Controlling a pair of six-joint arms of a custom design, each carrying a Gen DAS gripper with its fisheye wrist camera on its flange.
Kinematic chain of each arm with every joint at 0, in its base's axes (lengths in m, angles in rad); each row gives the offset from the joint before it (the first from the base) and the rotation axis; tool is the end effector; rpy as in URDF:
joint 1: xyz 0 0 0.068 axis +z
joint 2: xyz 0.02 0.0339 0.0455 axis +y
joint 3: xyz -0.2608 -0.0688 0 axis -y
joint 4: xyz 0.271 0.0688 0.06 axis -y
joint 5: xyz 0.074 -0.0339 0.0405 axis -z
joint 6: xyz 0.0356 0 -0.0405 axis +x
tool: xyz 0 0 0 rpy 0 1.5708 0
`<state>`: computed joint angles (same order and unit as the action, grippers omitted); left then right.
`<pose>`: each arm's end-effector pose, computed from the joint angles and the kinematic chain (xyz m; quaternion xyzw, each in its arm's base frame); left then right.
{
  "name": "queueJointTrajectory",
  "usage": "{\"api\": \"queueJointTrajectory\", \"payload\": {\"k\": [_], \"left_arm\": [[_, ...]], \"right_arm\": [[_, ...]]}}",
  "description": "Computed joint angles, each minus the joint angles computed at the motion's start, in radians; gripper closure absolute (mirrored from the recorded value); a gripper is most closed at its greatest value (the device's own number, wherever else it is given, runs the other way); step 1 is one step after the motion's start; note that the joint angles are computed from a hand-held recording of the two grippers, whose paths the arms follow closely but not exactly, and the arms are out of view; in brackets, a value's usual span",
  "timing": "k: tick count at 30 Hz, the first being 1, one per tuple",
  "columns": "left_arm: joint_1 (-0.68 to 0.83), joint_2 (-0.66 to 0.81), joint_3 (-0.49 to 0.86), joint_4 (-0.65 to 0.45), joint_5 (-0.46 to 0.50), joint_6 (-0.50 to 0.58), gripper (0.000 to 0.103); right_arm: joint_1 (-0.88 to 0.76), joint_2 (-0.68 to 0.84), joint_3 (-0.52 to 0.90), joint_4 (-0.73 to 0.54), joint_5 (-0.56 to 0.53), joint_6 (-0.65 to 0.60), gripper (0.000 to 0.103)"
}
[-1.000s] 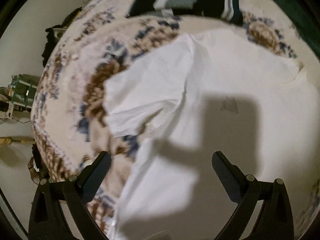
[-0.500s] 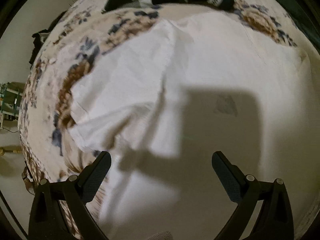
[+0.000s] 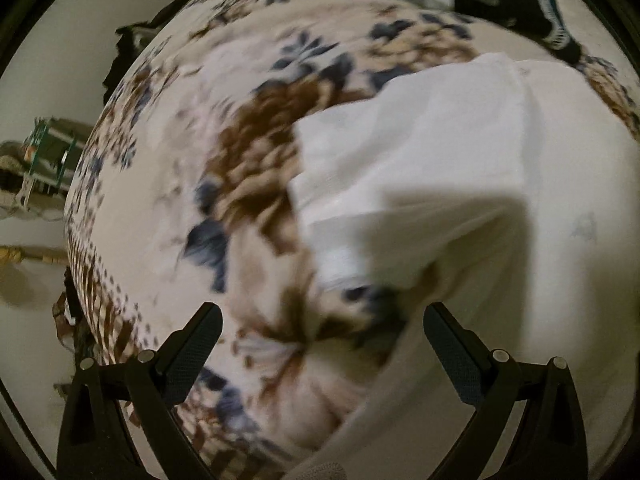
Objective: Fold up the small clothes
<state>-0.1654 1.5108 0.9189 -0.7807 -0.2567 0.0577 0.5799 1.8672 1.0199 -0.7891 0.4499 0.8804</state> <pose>0.2817 -0.0379 0.1661 0.0973 0.9822 0.1219 0.1048 0.2708 0.1589 0.0937 0.1386 0.9644 -0.1874 0.1249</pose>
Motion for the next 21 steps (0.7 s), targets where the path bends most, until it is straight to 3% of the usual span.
{"api": "queueJointTrajectory", "payload": {"k": [2, 5, 8, 10, 15, 18, 19, 20, 21], "left_arm": [[0.045, -0.006, -0.012, 0.004, 0.007, 0.027, 0.0], [0.112, -0.024, -0.025, -0.004, 0.038, 0.052, 0.0], [0.194, 0.025, 0.026, -0.055, 0.14, 0.052, 0.0], [0.268, 0.1, 0.092, -0.107, 0.275, 0.031, 0.001], [0.39, 0.336, 0.257, -0.187, 0.633, -0.104, 0.006], [0.398, 0.418, 0.301, -0.15, 0.722, -0.198, 0.007], [0.398, 0.433, 0.308, -0.127, 0.731, -0.233, 0.022], [0.395, 0.445, 0.317, -0.109, 0.721, -0.262, 0.048], [0.388, 0.458, 0.333, -0.1, 0.687, -0.283, 0.061]], "right_arm": [[0.009, -0.035, -0.046, 0.022, -0.073, 0.042, 0.084], [0.02, -0.223, -0.206, 0.076, -0.154, 0.145, 0.048], [-0.005, -0.4, -0.328, 0.069, -0.196, 0.249, 0.047], [-0.021, -0.459, -0.372, 0.045, -0.213, 0.296, 0.047], [-0.047, -0.491, -0.413, 0.028, -0.239, 0.37, 0.047], [-0.045, -0.487, -0.429, 0.049, -0.258, 0.428, 0.047], [-0.026, -0.492, -0.44, 0.057, -0.262, 0.466, 0.047], [-0.009, -0.511, -0.464, 0.063, -0.267, 0.508, 0.047], [0.006, -0.515, -0.471, 0.063, -0.267, 0.539, 0.047]]}}
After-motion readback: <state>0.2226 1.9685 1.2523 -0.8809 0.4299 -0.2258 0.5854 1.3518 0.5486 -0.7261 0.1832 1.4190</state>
